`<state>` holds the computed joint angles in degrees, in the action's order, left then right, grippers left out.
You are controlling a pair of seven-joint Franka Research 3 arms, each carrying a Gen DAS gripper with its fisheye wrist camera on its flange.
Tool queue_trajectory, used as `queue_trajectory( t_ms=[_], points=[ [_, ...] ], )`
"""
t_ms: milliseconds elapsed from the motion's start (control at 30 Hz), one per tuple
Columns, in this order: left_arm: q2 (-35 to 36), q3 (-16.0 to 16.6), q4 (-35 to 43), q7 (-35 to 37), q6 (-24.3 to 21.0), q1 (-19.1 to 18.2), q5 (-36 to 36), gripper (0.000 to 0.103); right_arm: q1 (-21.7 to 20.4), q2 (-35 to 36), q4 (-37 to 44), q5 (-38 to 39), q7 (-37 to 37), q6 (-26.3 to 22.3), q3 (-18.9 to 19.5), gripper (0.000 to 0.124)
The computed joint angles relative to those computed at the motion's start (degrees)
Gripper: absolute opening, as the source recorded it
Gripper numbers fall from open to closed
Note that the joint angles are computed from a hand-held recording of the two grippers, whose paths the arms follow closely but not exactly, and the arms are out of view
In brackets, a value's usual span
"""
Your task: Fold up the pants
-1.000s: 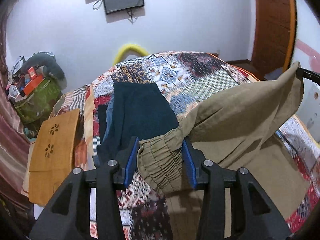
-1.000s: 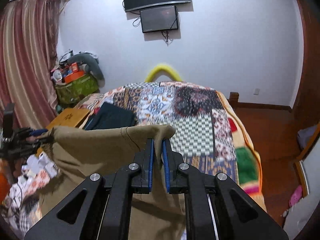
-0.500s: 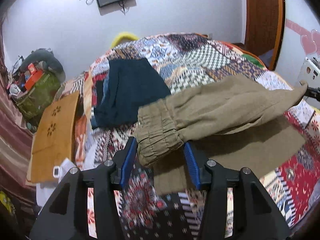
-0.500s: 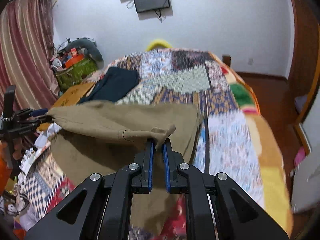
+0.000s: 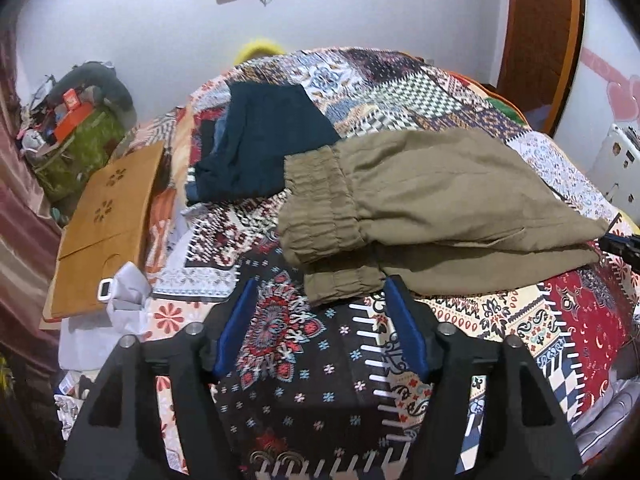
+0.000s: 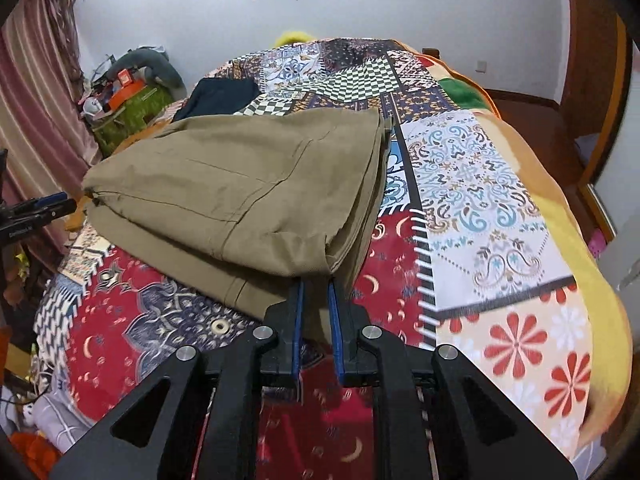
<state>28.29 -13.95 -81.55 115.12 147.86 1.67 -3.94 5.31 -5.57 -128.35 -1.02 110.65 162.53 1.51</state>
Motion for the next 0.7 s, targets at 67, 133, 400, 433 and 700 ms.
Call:
queue_trajectory(
  t_ms=[67,133,400,433,700],
  points=[
    [-1.0,0.2,-0.9,-0.2,1.6,-0.1,0.4,0.082,-0.7,-1.3,-0.9,-3.1,2.5,0.4,0.7,0.019],
    [-1.9,0.2,-1.9,0.2,3.8,-0.4,1.2,0.092,-1.2,-2.3,-1.2,-5.5,3.8,1.1,1.4,0.032],
    [-0.5,-0.6,-0.1,5.8,3.9,-3.1,5.3,0.099,-0.7,0.0,3.2,-10.8,4.0,2.4,2.7,0.068],
    [-0.2,-0.2,-0.1,6.1,4.1,-4.0,6.6,0.099,0.1,0.8,4.0,-9.6,2.3,2.5,2.3,0.068],
    [4.0,1.3,2.7,8.1,3.8,-8.4,14.0,0.099,4.6,8.2,11.1,-3.6,-7.4,1.4,0.5,0.068]
  ],
)
